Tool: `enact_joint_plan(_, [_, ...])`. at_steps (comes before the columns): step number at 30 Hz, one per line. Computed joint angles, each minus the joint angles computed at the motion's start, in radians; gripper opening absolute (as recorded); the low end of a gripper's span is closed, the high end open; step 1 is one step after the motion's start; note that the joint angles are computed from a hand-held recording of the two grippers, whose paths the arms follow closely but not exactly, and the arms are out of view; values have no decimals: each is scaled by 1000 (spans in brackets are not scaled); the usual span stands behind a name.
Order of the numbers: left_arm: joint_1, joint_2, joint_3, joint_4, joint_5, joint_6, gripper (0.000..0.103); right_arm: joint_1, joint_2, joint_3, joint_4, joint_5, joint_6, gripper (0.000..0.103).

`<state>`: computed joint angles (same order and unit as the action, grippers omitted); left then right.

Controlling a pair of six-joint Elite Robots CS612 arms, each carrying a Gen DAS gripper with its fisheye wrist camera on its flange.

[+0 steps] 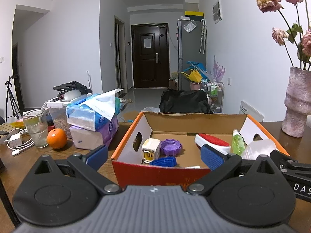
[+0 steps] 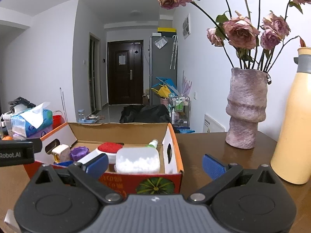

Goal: Organize rigid objects
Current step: 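Withdraw both tools from the box toward the white puck and tape roll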

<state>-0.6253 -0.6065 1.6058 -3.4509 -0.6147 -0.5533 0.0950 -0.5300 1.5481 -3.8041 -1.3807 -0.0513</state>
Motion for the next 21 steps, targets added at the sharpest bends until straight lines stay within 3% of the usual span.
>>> enact_joint_plan(21, [-57,-44,113,16,12,-84,103,-35,-38,138,-72,-9,-44,103])
